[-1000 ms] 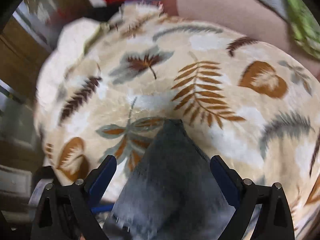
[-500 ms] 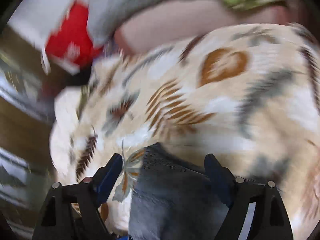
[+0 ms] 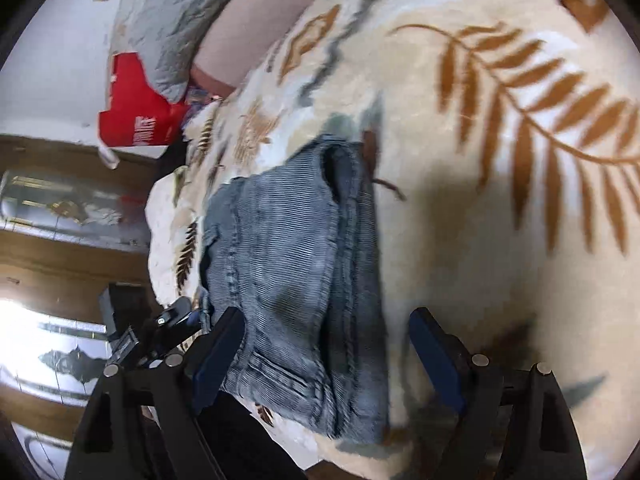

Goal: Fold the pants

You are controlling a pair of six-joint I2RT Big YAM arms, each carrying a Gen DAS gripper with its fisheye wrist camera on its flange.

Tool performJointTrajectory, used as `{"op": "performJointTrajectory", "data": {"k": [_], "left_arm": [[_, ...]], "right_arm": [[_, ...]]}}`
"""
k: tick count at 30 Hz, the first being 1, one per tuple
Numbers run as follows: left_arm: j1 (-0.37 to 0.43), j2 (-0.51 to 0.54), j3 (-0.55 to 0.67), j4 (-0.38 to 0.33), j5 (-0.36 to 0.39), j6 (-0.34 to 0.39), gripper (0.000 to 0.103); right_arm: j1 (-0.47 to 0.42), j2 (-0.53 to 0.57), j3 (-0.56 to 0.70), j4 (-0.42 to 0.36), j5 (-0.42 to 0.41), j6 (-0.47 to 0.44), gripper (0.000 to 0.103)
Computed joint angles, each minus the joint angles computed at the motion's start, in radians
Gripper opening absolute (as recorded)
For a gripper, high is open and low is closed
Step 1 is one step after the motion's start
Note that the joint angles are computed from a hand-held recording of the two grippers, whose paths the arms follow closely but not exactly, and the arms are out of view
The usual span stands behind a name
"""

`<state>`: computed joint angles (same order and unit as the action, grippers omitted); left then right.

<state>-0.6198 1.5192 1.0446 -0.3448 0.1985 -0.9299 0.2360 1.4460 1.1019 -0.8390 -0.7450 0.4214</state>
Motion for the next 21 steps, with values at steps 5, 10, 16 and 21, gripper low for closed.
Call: {"op": "performJointTrajectory", "data": {"k": [5, 10, 16, 21], "left_arm": [[0.009, 0.029, 0.008, 0.015, -0.004, -0.016, 0.072], [-0.021, 0.063, 0.053, -0.050, -0.099, 0.044, 0.058], [-0.034, 0.065, 0.063, -0.090, -0.167, 0.066, 0.042], [-0.048, 0.067, 0.077, -0.120, -0.211, 0.096, 0.037]], "right_arm": [[0.016, 0.034, 0.000, 0.066, -0.024, 0.033, 0.087], [0.046, 0.032, 0.013, 0.052, 0.002, -0.026, 0.076], [0.044, 0.051, -0.002, 0.110, -0.016, 0.040, 0.076], [0.061, 0.038, -0.011, 0.110, 0.023, -0.008, 0.077]]}}
